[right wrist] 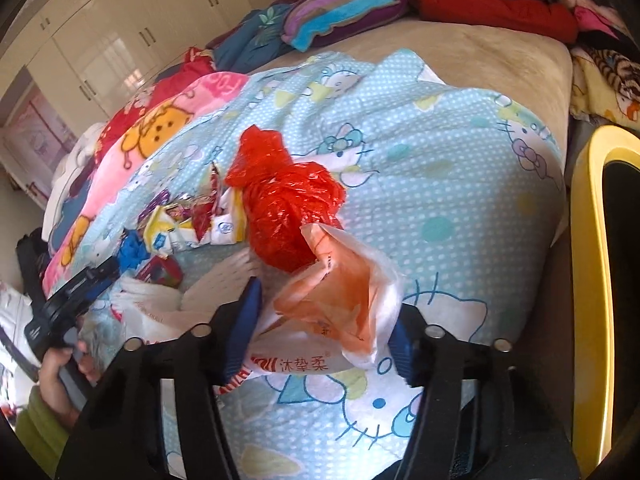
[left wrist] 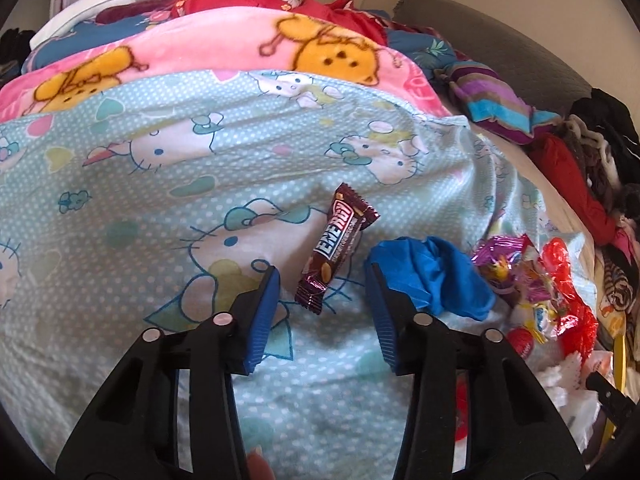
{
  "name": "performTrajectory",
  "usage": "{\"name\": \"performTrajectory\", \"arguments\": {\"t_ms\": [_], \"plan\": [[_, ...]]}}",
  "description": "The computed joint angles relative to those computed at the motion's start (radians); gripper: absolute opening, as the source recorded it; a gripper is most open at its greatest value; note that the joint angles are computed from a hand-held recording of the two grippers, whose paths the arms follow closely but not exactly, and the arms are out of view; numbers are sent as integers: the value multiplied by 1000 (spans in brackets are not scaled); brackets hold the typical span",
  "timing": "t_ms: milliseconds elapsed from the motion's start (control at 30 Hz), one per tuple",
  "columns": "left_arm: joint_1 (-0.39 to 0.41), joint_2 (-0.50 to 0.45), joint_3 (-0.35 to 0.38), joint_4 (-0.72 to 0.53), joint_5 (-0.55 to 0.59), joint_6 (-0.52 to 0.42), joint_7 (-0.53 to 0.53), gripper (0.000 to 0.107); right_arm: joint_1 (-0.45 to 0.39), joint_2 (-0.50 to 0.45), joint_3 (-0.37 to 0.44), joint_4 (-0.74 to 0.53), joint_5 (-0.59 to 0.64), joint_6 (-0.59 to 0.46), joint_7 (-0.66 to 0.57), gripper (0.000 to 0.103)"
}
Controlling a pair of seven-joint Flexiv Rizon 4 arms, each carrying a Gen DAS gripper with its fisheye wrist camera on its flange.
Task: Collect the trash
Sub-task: 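Grasp the white-and-orange plastic bag with the right tool while the left tool grasps the chocolate bar, then carry the plastic bag and chocolate bar over the yellow bin with both tools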
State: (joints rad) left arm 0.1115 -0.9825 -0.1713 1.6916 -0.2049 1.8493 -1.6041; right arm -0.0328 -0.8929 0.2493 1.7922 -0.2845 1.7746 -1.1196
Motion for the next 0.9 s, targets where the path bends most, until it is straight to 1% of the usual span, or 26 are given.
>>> {"name": "performTrajectory", "arguments": {"t_ms": [33, 133, 200, 300, 433, 500, 667, 900], "plan": [[-1, -1, 2, -2, -1, -3, 0, 32, -6, 2, 6, 4, -1, 5, -3, 50], [-6, -8, 8, -16, -10, -18, -1, 24, -26, 11, 24, 29, -7, 25, -11, 49], [-9, -10, 13, -23, -17, -31, 0, 16, -36, 23, 30, 51, -11, 45, -13, 49], [-7, -10, 9, -23, -16, -36, 4, 12, -37, 41, 25, 77, -21, 77, -15, 49], [0, 1, -3, -1, 0, -15, 11, 10, -31, 65, 7, 110, -39, 125, -15, 49], [7, 12, -13, 20, 13, 11, 9, 10, -27, 75, -4, 123, -50, 143, -12, 49], [25, 52, -40, 79, 68, 86, 3, 9, -14, 98, -30, 147, -69, 178, -3, 48], [61, 108, -88, 128, 153, 152, -22, 9, 2, 120, -58, 170, -83, 226, 14, 48]]}}
